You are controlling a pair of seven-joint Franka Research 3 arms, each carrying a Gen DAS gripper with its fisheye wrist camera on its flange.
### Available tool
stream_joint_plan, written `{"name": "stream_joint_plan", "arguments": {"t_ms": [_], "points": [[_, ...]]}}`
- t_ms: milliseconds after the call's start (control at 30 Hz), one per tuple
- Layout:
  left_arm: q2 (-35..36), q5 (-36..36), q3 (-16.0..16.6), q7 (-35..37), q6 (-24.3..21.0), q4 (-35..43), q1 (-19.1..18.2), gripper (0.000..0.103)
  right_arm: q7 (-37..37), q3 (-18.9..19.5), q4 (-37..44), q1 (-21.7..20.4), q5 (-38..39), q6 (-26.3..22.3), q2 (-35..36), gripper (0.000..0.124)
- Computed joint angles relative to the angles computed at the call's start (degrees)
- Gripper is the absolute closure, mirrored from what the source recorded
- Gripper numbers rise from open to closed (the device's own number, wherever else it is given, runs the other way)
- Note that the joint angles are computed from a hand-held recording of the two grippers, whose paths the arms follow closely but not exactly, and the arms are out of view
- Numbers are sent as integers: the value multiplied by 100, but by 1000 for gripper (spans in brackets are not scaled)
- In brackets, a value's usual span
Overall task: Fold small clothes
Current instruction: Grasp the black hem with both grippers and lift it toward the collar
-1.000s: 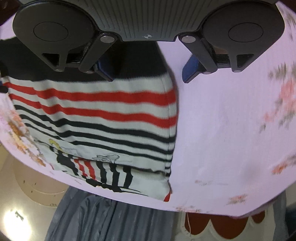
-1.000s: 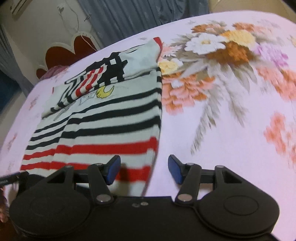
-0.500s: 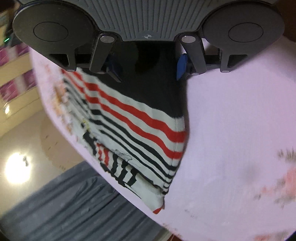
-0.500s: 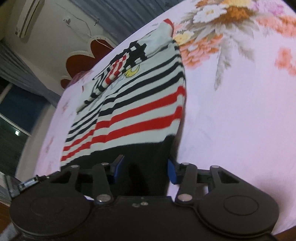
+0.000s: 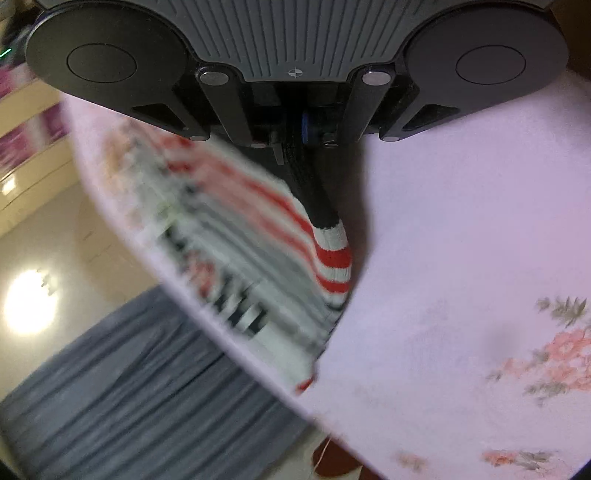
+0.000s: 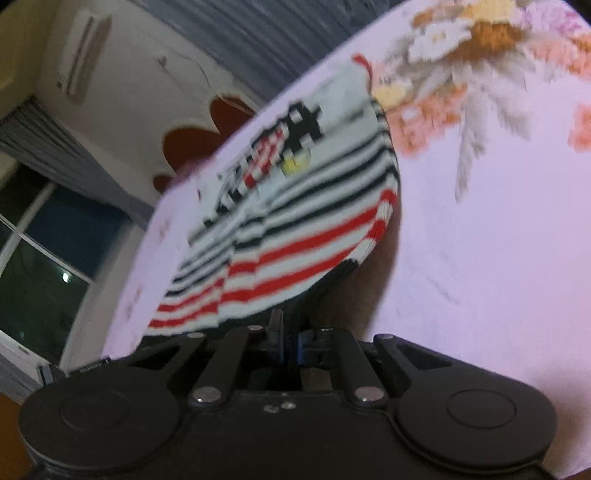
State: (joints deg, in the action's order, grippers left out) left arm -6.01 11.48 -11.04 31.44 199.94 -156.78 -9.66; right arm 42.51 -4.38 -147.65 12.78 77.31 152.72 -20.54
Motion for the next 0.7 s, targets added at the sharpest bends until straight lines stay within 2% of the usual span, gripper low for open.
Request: {"name": "stream_joint_plan", "arguments": {"t_ms": [33,100,133,200,267,400,500,567,633,667,700], "points": [[-10,-61,30,-61,-149,32,-57,97,274,48,67,-68,-366,-25,150,118],[49,-605,23,297,351,-39,-149,97,358,35,186,-67,-427,6,296,118],[14,-842,-201,490,478,-25,27,97,193,-5,233,-33,-224,29,283,118],[33,-774,-464,517,539,145,395,97,-121,-39,426,-3,139,97,297,118],[193,-587,-315,569,575,447,410,97,-246,-7,729,-16,254,184,450,118],[791,317,5,174,722,1354,586,97,-381,76,1631,-75,390,347,1072,118],[1512,1032,-71,-205,515,2458,933,97,-160,164,2402,-181,350,430,1657,118],[1987,1499,-256,-480,287,3209,1233,97,109,248,2985,-272,122,504,2121,118],[2474,2060,-647,-787,-3,3976,1692,97,550,331,3596,-387,-222,508,2622,118],[2779,2533,-742,-1106,-190,4463,1825,97,816,373,3979,-452,-427,509,2934,118],[3103,2960,-1034,-1302,-477,4943,2088,97,981,418,4258,-516,-553,501,3169,118]]}}
